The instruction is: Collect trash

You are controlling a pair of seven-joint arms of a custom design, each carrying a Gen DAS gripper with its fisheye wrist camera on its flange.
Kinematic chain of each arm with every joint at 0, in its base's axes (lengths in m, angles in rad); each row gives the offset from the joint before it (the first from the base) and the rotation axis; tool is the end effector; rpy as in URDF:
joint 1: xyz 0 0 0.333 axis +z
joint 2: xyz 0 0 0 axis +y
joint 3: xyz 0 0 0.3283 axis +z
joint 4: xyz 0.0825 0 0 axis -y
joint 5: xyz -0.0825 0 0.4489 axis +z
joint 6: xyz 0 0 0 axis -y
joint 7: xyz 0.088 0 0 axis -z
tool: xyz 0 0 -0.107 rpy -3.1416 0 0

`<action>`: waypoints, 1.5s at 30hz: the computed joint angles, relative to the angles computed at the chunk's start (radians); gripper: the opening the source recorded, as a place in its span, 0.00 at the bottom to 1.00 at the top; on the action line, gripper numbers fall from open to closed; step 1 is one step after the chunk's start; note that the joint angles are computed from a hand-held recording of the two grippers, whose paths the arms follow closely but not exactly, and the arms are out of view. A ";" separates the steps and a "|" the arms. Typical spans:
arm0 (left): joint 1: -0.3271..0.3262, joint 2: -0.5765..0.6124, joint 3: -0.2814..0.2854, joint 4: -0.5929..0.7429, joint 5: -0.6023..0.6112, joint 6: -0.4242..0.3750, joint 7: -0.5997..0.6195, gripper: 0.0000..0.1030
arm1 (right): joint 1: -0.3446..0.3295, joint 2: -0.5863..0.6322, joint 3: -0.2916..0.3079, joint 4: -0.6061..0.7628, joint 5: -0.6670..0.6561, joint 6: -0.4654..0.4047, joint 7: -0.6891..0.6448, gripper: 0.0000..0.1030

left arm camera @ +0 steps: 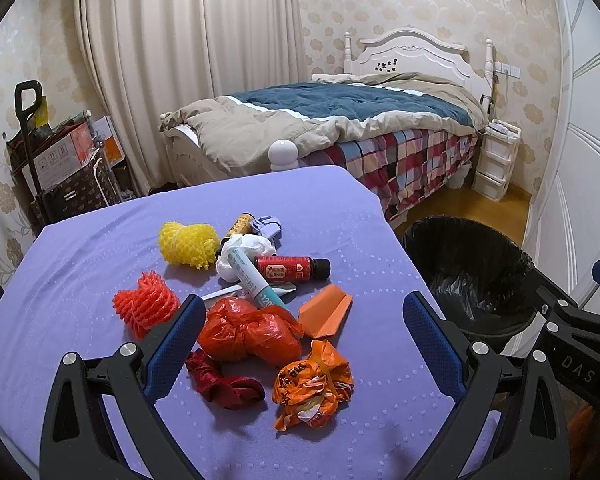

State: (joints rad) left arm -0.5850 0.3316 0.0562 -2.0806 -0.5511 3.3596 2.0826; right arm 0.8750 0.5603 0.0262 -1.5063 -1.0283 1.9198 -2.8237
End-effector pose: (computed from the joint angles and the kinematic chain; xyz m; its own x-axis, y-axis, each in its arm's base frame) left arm 0.6079 -0.2915 0.3364 -0.4107 -0.9095 -0.0643 -0.5292 0.2952 -0.7955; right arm 0.5251 0.5611 0.3368 -0.5272 -0.8488 0.0399 -0.5274 0.2900 -0.7986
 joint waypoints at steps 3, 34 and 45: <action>-0.001 -0.001 0.001 -0.002 0.000 0.000 -0.002 0.94 | 0.000 0.001 0.000 0.003 0.001 0.000 -0.003 0.96; -0.027 -0.001 0.025 -0.001 -0.012 -0.002 0.006 0.94 | -0.002 0.006 -0.004 0.019 0.013 0.001 -0.017 0.96; -0.028 0.000 0.025 0.000 -0.014 -0.001 0.008 0.94 | -0.001 0.015 -0.007 0.037 0.019 -0.002 -0.026 0.96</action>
